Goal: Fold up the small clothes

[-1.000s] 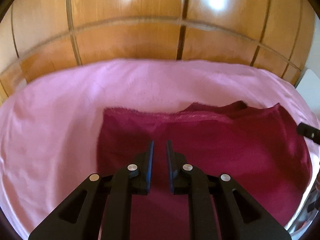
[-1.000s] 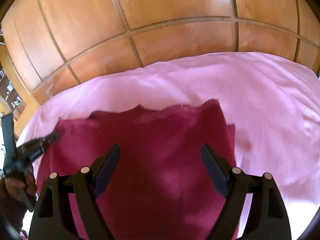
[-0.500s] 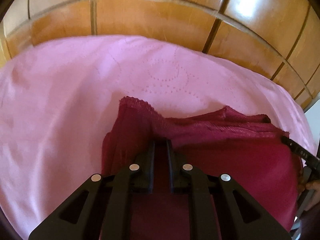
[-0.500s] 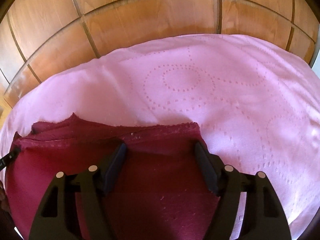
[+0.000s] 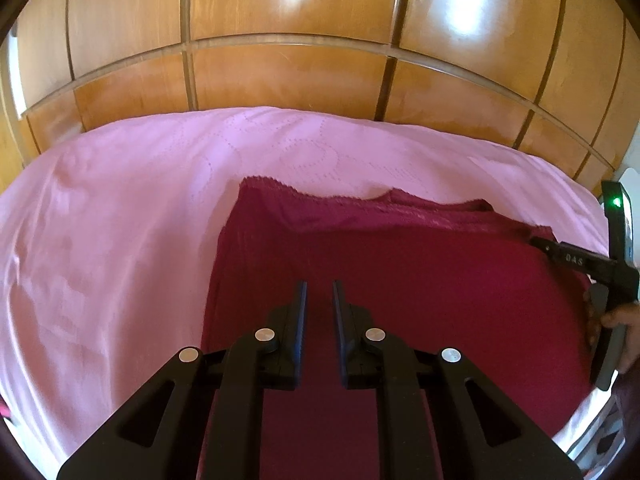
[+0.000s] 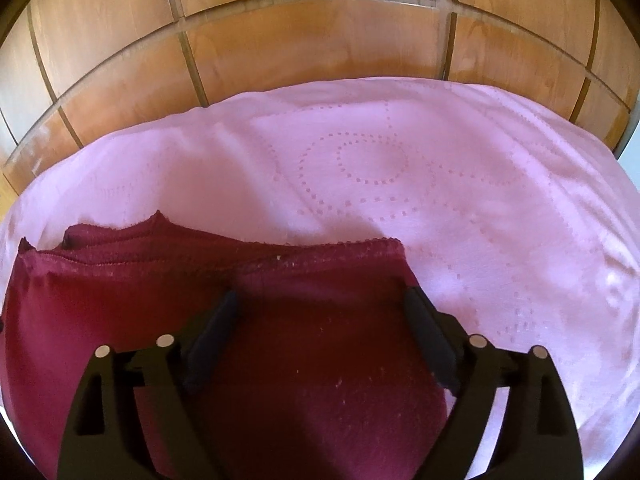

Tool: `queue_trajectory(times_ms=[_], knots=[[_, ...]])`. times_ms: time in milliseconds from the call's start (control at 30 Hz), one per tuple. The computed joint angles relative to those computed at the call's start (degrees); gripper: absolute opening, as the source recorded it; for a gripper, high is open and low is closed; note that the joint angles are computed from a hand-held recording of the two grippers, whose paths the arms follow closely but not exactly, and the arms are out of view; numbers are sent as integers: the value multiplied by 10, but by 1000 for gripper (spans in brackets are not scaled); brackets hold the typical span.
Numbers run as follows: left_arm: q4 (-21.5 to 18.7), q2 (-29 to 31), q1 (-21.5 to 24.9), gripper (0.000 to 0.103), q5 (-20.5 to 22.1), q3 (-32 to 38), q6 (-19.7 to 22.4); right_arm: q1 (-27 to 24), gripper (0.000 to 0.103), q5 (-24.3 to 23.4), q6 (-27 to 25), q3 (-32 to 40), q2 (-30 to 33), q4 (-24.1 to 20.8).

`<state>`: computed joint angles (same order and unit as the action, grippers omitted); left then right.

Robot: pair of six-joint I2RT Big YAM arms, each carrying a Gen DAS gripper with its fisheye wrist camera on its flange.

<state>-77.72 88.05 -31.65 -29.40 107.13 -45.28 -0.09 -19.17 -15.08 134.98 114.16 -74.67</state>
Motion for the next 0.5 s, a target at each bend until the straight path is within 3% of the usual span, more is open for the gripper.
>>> queue_trajectory(times_ms=[267, 500], knots=[[-9, -10, -14, 11, -7, -13, -11, -34, 94, -40, -12, -41, -40, -2], [-8, -18, -22, 11, -3, -27, -24, -86, 94, -121, -18, -41, -33, -96]])
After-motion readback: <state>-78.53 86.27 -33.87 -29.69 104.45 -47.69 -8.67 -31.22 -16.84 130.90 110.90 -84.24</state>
